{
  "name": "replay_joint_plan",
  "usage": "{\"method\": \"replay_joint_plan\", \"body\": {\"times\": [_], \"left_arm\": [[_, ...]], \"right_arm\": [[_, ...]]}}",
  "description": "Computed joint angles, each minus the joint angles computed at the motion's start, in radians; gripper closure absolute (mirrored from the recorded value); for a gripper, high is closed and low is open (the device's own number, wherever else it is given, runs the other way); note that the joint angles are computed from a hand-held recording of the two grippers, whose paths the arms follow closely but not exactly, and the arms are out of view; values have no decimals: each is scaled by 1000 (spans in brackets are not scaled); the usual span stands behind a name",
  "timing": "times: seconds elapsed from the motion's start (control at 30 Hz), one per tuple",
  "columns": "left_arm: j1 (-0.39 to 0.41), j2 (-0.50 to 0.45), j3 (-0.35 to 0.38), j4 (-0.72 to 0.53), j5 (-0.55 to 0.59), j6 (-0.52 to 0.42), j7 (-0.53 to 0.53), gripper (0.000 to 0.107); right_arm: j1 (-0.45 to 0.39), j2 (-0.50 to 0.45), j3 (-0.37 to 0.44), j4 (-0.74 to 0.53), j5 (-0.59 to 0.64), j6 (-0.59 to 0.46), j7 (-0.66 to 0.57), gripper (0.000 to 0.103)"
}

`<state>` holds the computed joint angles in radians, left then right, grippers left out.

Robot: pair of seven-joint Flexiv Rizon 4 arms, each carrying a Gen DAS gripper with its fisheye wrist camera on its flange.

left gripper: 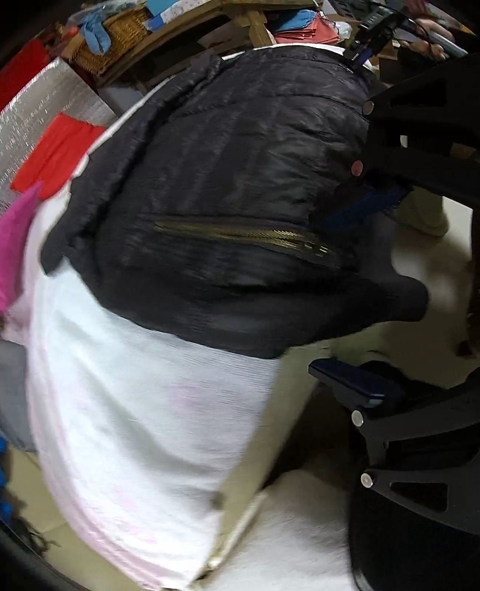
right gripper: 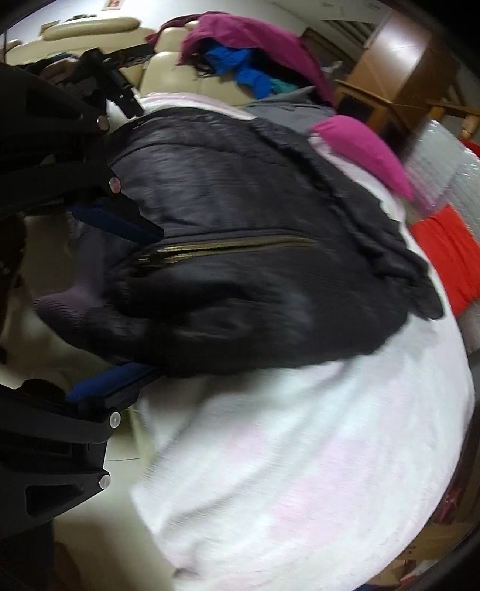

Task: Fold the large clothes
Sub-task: 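Grasp the jacket hem with both grippers and lift it toward the collar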

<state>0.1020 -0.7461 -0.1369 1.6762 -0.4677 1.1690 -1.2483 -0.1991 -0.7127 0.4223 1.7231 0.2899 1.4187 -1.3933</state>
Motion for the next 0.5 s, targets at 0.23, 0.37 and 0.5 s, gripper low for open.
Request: {"method": "replay_joint_plan", "body": {"times": [0.23, 0.37, 0.5], "left_arm": [[-57, -13, 70, -30, 99, -58, -48, 30], [-92, -42, 104, -80, 154, -113, -80, 30], [-89, -57, 92, -102, 175, -158, -72, 30]], "right_arm": [[128, -1, -132, -1, -90, -119, 108, 26], [192, -23, -188, -13, -134, -134, 149, 21], [199, -45, -177, -13, -145, -98, 160, 24]]}}
